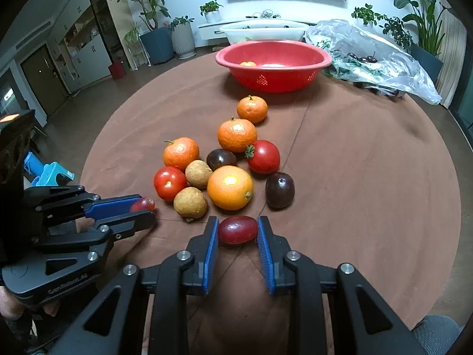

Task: Organize fruits
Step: 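Carry both grapes over the red bowl and open both tools to release them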

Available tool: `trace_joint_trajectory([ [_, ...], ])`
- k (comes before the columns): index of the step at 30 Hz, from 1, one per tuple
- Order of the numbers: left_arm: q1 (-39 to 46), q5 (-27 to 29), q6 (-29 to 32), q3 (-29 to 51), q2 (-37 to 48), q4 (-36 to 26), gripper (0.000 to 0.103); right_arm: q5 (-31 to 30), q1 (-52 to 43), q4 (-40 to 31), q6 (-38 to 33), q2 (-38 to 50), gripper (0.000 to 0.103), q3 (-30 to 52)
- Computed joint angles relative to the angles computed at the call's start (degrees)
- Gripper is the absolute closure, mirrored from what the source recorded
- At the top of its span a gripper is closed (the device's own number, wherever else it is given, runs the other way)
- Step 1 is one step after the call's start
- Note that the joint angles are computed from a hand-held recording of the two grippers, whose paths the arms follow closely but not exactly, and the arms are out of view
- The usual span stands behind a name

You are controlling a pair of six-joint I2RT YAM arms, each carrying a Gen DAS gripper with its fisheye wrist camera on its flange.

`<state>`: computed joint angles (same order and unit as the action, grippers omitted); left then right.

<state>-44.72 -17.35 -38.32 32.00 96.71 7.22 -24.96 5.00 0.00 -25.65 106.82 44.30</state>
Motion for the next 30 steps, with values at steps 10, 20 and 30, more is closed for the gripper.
trace_joint_trajectory([
  [10,2.0,-0.25,0.53,-2.14,-5.75,-1.32,0.086,-2.92,-3.11,-3.52,0.03,-0.24,0.074,1.85],
  [20,14.08,3.22,11.64,3.24,-12.83,-6.55,0.086,-5.53,-8.6,-10.61,2.67,2.93,0.074,15.31],
  [30,24.0,8.52,25.46,30.0,2.96,-12.3,0.086,-9.86,-5.06,-23.33,9.93,14.4,0.074,45.89],
])
